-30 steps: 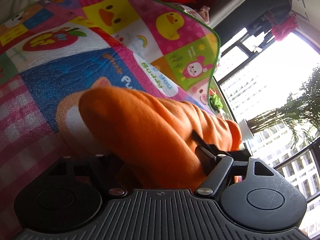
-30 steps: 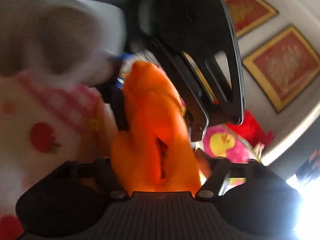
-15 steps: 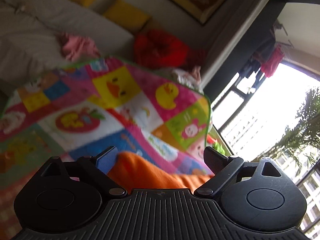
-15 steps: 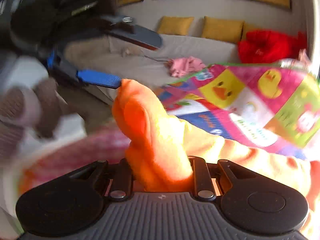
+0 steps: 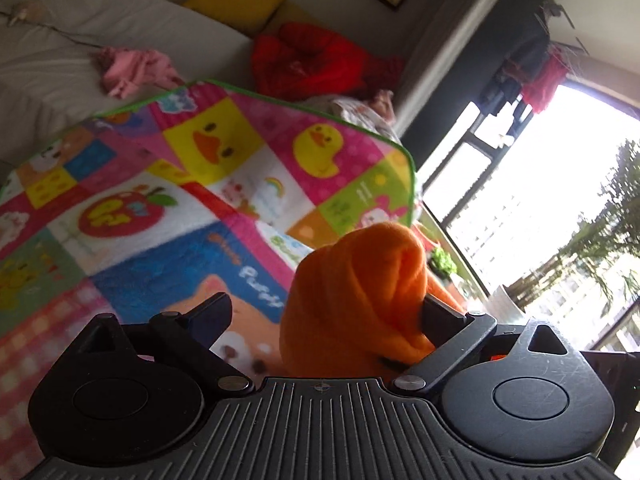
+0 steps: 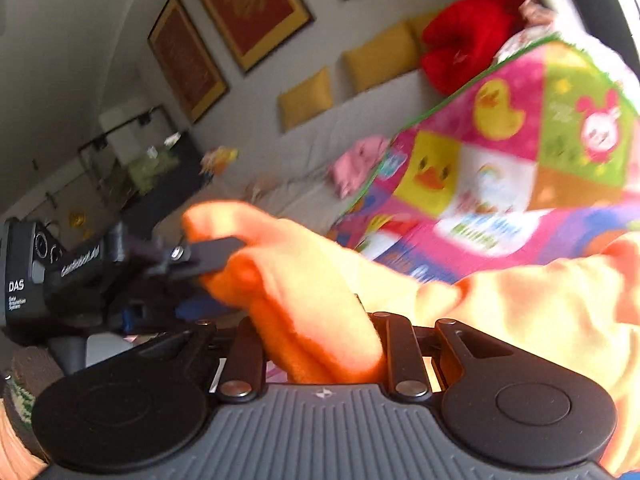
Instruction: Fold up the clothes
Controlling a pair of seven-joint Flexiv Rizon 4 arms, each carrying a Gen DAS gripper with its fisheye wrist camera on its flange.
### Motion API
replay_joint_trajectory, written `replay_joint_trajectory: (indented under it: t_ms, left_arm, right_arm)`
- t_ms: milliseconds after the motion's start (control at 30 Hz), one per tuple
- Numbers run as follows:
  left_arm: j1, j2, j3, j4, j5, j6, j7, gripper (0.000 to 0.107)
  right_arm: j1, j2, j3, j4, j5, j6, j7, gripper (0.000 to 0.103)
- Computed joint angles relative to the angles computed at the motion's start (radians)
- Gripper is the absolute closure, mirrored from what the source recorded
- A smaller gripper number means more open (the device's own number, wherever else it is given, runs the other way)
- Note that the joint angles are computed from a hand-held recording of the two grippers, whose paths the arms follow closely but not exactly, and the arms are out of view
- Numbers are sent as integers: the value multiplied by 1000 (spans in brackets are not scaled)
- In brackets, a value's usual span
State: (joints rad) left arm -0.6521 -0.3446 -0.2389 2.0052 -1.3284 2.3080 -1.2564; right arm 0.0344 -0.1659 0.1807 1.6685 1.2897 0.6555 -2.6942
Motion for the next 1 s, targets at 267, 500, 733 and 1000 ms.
replay_joint_trajectory:
  t_ms: [267,500,733,1000]
  left_arm:
    - [6,-118,-26,-195,-35,-78,196,7]
    - [49,-188,-139,-346,-258,-72,467,7]
    - [123,-214,-241,-373,-340,-70,532,7]
    - [105,-184,-150,-258,-144,-199,274,7]
  right_arm:
    - [-85,-86,-29,-54,51,125,9,80]
    - [-69,-212,-46,-168,38,489,146,71]
    - [71,-363,-202,-205,-354,654,561,42]
    - [-77,-331,18,-204,-383,372,459,41]
